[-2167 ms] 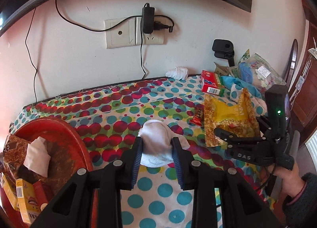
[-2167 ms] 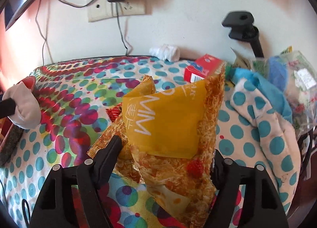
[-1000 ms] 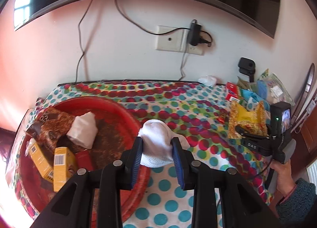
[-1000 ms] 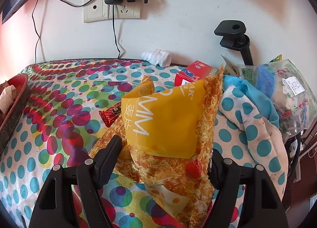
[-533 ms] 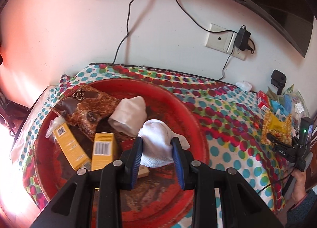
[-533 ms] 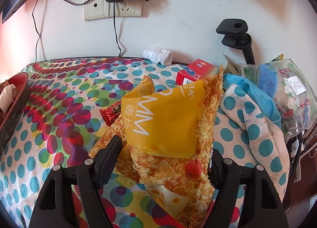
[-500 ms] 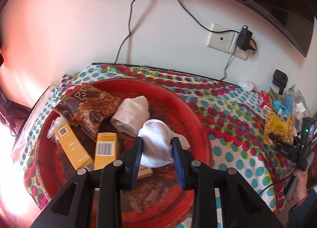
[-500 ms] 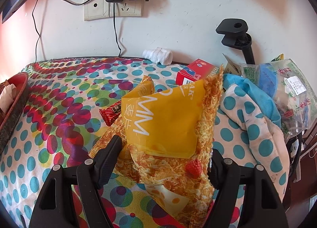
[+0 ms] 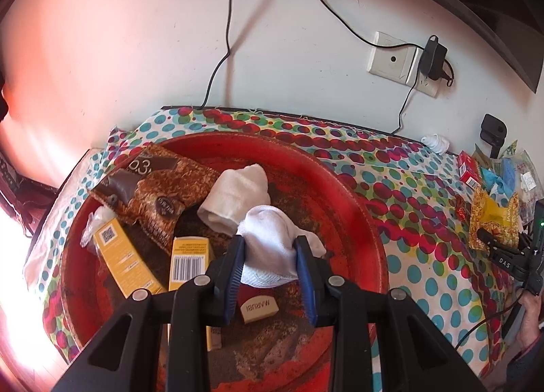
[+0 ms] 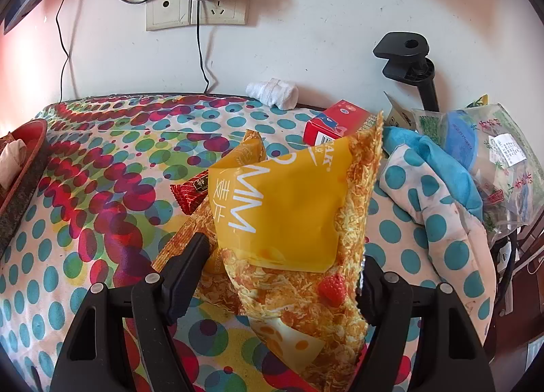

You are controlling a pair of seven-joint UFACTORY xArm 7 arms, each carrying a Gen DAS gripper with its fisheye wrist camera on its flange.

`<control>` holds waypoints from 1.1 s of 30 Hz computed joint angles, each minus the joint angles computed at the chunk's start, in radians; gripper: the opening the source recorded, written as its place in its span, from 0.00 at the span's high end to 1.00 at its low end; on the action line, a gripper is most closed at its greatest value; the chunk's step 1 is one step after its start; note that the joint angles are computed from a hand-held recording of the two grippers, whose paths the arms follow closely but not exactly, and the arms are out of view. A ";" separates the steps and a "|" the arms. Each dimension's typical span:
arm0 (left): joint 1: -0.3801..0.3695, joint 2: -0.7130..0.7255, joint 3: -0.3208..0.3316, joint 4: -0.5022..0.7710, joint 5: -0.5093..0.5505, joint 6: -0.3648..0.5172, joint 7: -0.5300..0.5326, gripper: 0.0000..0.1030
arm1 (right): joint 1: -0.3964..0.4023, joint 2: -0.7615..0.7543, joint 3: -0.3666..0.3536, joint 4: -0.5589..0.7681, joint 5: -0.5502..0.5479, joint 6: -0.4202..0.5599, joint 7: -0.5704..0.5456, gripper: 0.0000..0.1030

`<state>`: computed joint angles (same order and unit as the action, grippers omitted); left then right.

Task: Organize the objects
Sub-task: 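Carry the white sock into the red tray and open the left gripper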

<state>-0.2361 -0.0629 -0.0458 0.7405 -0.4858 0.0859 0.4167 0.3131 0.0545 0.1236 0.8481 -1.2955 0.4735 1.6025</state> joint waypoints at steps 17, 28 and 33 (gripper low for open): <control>0.067 0.096 -0.050 0.090 0.067 0.040 -0.018 0.69 | 0.001 0.012 -0.004 0.007 0.023 0.007 -0.054 0.29; 0.081 0.090 -0.056 0.077 0.087 0.030 -0.029 0.66 | 0.007 0.028 -0.013 0.022 0.036 0.011 -0.102 0.29; 0.079 0.065 -0.048 0.050 0.116 0.029 -0.053 0.59 | 0.007 0.026 -0.014 0.019 0.027 0.007 -0.100 0.29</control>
